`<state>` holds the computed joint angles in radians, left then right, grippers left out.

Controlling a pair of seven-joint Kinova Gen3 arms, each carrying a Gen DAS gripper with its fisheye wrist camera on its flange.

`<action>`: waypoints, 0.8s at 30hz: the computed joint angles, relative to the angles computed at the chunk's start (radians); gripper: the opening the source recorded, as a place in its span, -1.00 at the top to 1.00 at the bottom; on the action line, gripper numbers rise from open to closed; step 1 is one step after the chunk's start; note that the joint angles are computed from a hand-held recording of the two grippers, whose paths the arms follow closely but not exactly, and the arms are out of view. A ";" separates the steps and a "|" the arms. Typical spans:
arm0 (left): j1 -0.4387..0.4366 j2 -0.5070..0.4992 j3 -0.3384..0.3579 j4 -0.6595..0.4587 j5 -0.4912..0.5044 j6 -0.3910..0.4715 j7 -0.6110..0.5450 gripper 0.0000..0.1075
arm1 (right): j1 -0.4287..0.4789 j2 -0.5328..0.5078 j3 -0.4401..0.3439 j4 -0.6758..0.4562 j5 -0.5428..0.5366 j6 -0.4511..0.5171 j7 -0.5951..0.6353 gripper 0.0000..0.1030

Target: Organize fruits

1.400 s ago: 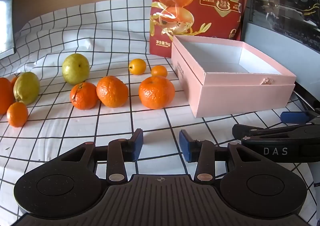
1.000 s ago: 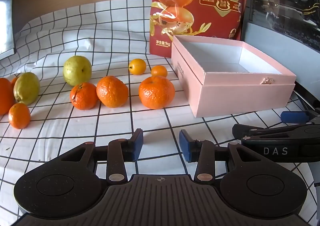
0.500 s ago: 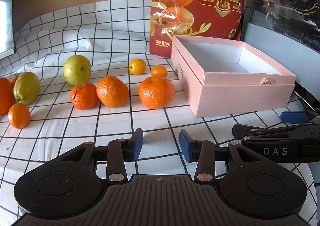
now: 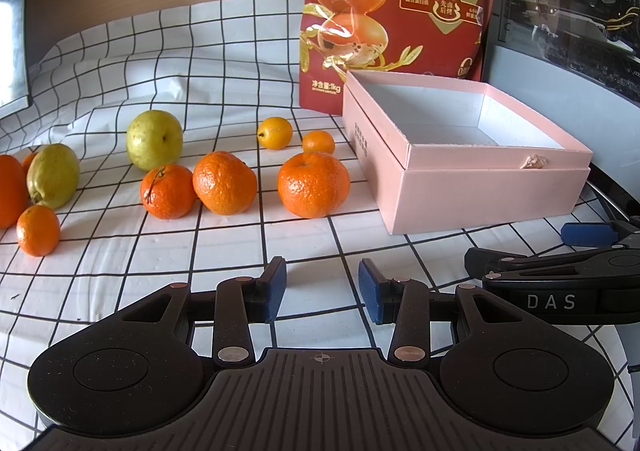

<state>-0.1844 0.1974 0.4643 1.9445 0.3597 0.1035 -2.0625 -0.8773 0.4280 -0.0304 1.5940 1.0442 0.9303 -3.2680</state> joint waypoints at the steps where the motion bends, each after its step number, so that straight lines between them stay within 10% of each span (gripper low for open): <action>1: -0.004 0.000 0.003 0.000 0.001 0.000 -0.001 0.17 | 0.000 0.000 0.000 0.000 0.000 0.000 0.000 -1.00; 24: -0.001 -0.001 0.003 0.003 -0.009 -0.003 0.010 0.17 | 0.001 0.000 -0.001 0.001 0.002 0.000 -0.002 -1.00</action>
